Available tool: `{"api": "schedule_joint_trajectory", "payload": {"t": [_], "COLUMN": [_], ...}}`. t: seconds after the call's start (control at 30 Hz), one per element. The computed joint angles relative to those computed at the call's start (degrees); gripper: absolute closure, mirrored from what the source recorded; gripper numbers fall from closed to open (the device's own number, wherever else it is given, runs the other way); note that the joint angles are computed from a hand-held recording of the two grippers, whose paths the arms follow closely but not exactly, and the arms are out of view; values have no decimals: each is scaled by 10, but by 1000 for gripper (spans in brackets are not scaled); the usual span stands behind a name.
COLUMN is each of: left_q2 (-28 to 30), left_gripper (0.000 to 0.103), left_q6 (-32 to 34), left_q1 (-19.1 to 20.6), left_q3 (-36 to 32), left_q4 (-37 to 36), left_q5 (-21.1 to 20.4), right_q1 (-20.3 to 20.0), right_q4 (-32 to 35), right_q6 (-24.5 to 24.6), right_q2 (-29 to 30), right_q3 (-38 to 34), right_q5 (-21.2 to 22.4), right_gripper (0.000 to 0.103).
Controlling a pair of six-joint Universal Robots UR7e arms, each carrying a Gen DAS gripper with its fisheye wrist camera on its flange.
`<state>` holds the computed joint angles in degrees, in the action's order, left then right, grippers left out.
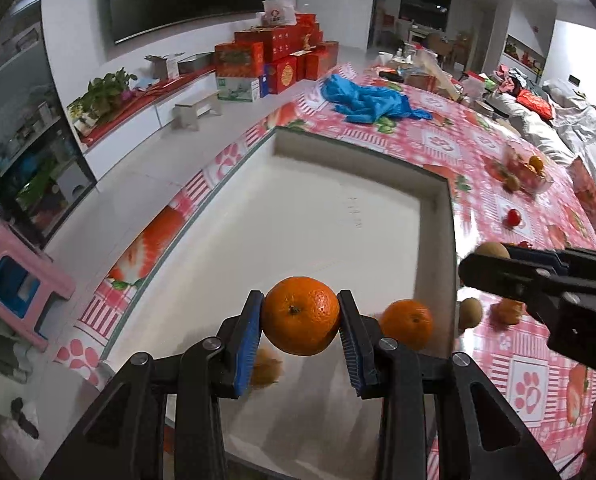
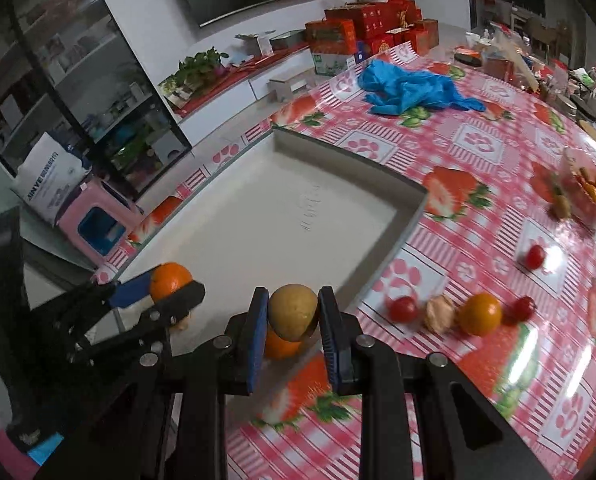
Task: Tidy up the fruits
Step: 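Carry both fruits over the white tray and open both tools to drop them, then lift both open tools away from the tray back over the tablecloth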
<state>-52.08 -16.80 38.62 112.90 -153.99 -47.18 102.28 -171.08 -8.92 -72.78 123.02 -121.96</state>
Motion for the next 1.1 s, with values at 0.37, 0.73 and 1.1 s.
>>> {"api": "schedule_joint_trajectory", "payload": {"t": [0.37, 0.73, 1.1], "left_q2": [7, 9, 8], "left_gripper": [64, 18, 18], "left_q6": [-3, 4, -2], "left_q1": [14, 7, 1], "left_q3": [2, 20, 20], "left_q4": [-6, -51, -43], "left_q5": [-9, 16, 3], "right_q1": [-8, -6, -11], "right_q4": [25, 5, -65], "right_q6": [15, 13, 38], "right_q2": [46, 54, 10], "right_q3": [-36, -38, -7], "right_q5": [-9, -10, -36], "right_gripper": [75, 22, 0]}}
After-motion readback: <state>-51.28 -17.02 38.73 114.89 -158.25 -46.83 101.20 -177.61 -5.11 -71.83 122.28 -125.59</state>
